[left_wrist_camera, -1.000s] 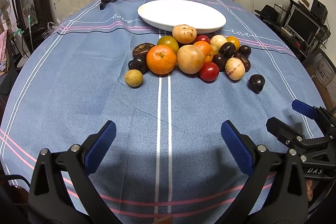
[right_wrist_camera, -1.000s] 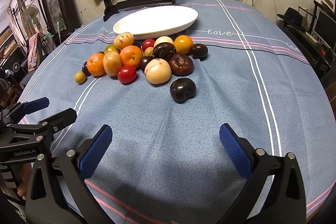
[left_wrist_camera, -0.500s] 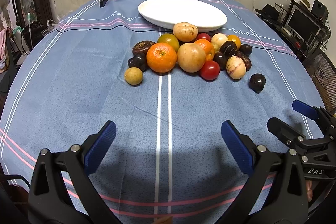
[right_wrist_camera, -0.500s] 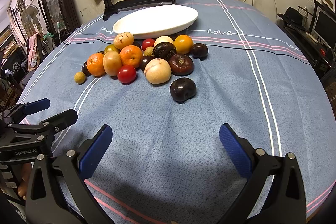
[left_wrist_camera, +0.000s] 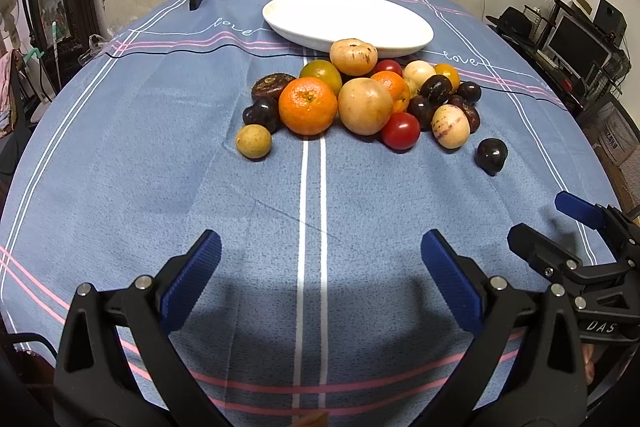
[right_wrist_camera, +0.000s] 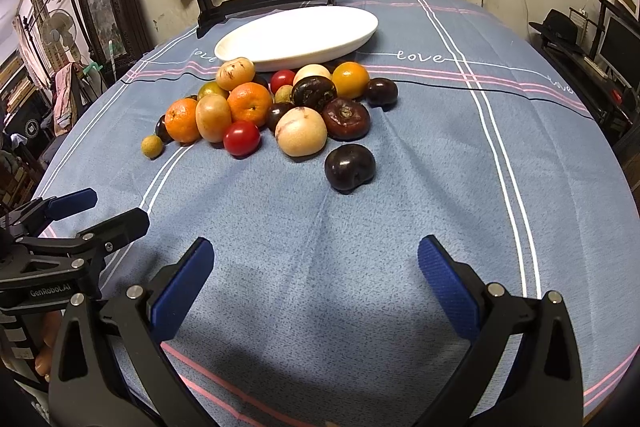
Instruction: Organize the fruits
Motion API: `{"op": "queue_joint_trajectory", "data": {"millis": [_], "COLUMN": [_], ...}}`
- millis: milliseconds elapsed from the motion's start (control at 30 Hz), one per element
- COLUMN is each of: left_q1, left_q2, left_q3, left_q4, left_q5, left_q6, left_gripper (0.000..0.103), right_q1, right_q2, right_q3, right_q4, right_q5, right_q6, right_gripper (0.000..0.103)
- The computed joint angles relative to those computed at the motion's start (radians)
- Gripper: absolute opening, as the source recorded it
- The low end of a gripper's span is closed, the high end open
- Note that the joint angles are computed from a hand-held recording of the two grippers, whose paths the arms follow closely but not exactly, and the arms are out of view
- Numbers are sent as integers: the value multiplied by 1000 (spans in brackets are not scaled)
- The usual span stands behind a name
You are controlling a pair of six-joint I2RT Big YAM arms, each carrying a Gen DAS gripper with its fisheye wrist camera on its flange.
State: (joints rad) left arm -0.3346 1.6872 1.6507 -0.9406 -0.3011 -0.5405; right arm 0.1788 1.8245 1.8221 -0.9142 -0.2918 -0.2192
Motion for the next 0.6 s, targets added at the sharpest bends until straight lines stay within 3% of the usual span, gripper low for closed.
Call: {"op": "queue_joint_trajectory", "data": {"millis": [600], "left_q1": [16], "left_q2": [8], "left_q3": [-6], "left_q4": [-8], "left_q5": [-3], "left_q6": [1], "left_gripper": [101], "right_q1": [-1], "right_q2": [22], "right_q3": [21], "right_q4": [-25], "right_q5": [0], "right_q6": [2], "right_gripper": [102]}}
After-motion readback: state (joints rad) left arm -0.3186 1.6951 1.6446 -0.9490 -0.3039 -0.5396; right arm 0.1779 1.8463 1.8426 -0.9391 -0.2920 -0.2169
